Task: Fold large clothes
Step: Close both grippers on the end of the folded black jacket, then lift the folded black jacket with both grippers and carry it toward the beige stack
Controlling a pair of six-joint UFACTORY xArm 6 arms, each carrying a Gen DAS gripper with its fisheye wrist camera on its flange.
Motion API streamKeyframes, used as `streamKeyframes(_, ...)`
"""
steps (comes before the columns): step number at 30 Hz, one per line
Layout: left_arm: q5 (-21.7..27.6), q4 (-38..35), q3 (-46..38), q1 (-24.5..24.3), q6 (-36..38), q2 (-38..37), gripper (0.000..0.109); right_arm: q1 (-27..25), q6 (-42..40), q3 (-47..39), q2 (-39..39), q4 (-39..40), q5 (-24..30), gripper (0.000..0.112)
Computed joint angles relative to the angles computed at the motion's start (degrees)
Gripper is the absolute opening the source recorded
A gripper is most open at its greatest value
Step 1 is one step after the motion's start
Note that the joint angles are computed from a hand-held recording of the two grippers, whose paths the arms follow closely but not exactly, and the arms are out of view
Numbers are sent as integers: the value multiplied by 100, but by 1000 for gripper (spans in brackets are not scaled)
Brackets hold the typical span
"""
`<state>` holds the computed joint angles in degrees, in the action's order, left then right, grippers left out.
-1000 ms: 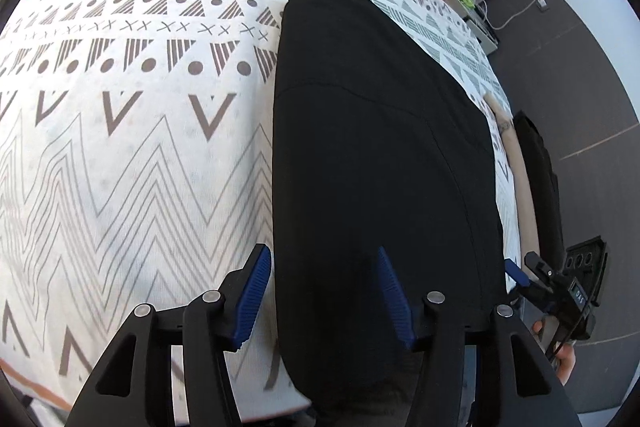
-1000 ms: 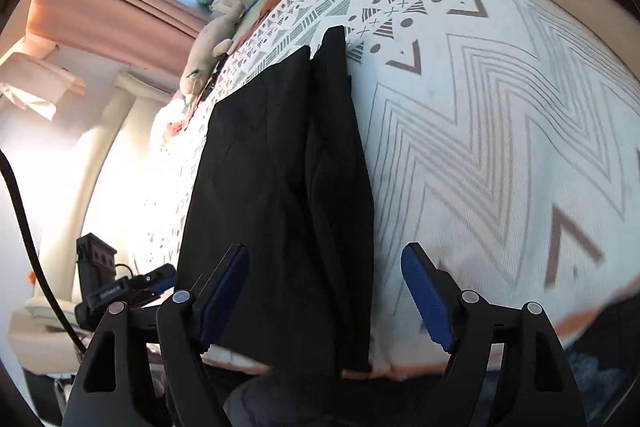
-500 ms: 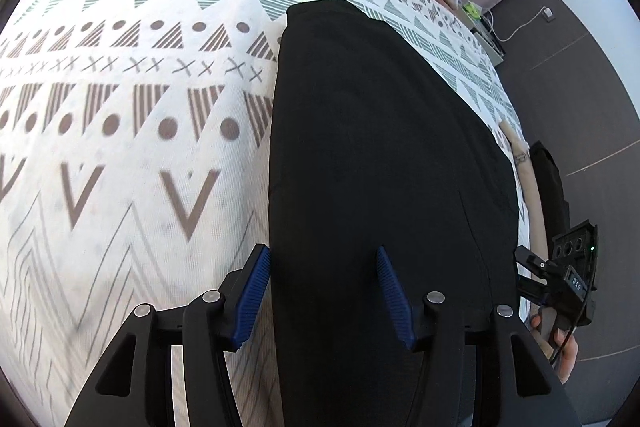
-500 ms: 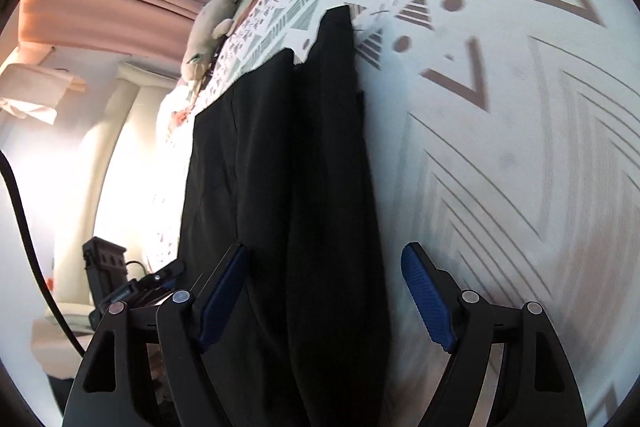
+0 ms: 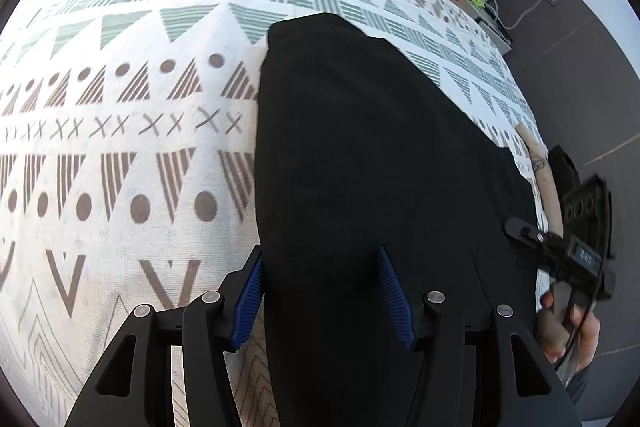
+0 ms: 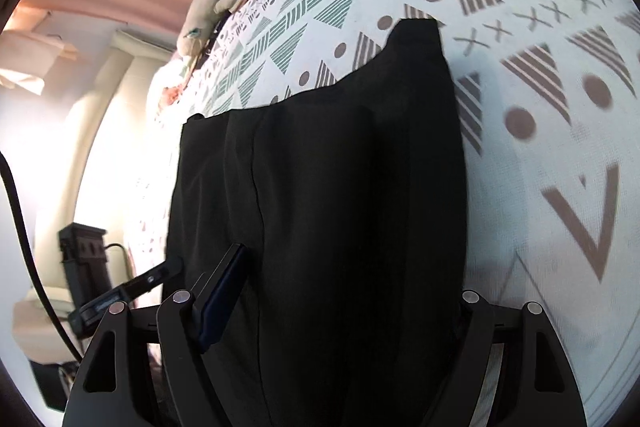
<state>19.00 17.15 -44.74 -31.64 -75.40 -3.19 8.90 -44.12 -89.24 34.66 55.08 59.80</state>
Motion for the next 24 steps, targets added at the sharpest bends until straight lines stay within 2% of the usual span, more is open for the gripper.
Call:
streamKeyframes(1, 50, 70, -57, -20, 6, 19, 56, 18, -57, 39, -28, -27, -128, 71)
streamKeyframes(3, 51, 142, -110, -10, 59, 56, 56, -25, -217, 64, -18, 60, -157, 39)
streamKeyframes(6, -40, 107, -109, 93, 127, 122, 57, -199, -472, 87, 35, 440, 21, 23)
streamKeyframes(9, -349, 134, -28, 295, -42, 204, 57, -281, -579, 203, 8, 657, -23, 18)
streamKeyframes(16, -703, -434, -173, 527, 518, 610, 57, -236, -527, 337, -127, 735, -144, 17)
streamKeyframes(19, -724, -126, -211, 554, 105, 599, 44, -199, -664, 529, -372, 819, -242, 15)
streamKeyframes(21, -489, 461, -291, 495, -345, 493, 32, -132, -707, 665, -563, 851, -348, 14)
streamKeyframes(24, -137, 1069, -396, 357, -811, 275, 24, -93, -830, 943, -945, 937, -435, 14)
